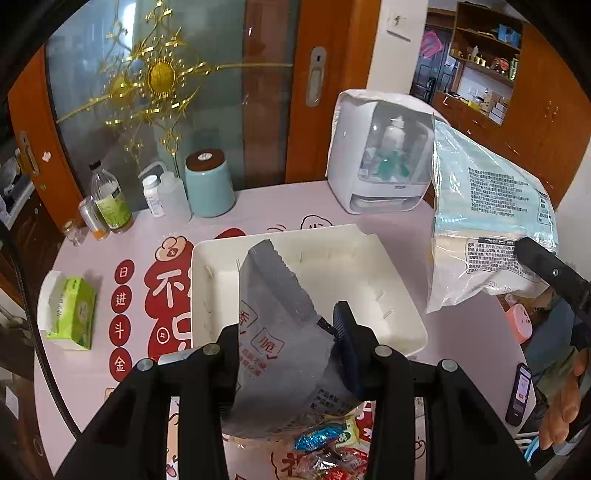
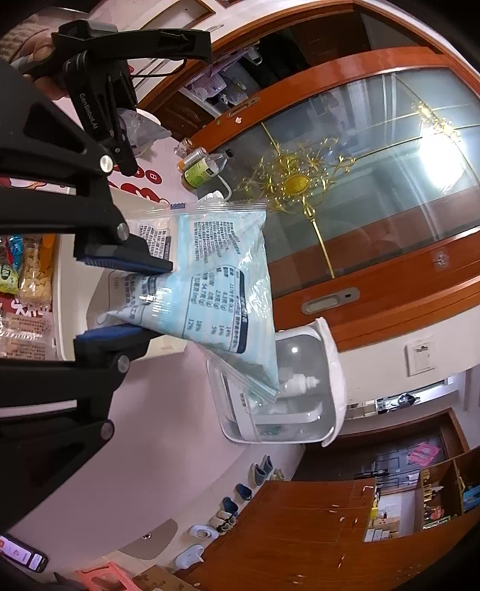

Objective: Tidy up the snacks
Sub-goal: 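Lift both packets and drop them into the white tray, opening both tools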

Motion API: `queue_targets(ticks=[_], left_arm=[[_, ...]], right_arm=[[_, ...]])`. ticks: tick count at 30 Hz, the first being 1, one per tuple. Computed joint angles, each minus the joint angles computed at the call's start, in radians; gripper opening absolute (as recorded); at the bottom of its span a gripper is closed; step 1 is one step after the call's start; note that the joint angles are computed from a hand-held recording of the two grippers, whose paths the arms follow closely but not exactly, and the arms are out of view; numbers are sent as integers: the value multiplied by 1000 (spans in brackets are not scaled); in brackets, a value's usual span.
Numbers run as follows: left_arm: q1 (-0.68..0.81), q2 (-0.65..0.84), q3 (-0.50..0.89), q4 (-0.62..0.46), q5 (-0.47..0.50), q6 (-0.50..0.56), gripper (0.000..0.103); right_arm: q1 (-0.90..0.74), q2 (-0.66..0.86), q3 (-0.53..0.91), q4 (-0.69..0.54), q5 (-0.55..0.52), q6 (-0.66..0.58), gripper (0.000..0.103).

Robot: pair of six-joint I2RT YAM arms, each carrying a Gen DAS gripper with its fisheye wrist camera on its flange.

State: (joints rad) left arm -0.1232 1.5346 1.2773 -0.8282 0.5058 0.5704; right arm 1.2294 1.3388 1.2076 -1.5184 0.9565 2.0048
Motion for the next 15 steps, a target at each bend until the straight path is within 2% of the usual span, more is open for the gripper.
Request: queue_targets(ticks=[7,9,10,11,12,13,14,15], left_arm=[[-26,115,7,83,-22,-49,40],[-40,127,-13,131,-53,-73,43],[-49,133,-28,160,-73,-88,54],[-56,138,-33,172,-89,-95,82],[-59,146,-39,184,-94,-101,95],[-57,153,-39,194,-89,-108,102],[-48,160,-43,206,-75,-117,102],[-45,172,-37,199,-71,-116,102]], right_arm=[[-154,-1,-84,250,-73,-246,26],[-213,-25,-145,376,-126,-343,28],[-238,-36,-177,432,-157,-374,31],[-261,-44,-205,476,-181,-396,34],[-288,-48,-235,525,-210,-430,38],[-302,-39,-238,534,-227,-443,46],[-313,-16,-231,526,-242,-451,53],[-312,8,-219,511,-239,-454,56]])
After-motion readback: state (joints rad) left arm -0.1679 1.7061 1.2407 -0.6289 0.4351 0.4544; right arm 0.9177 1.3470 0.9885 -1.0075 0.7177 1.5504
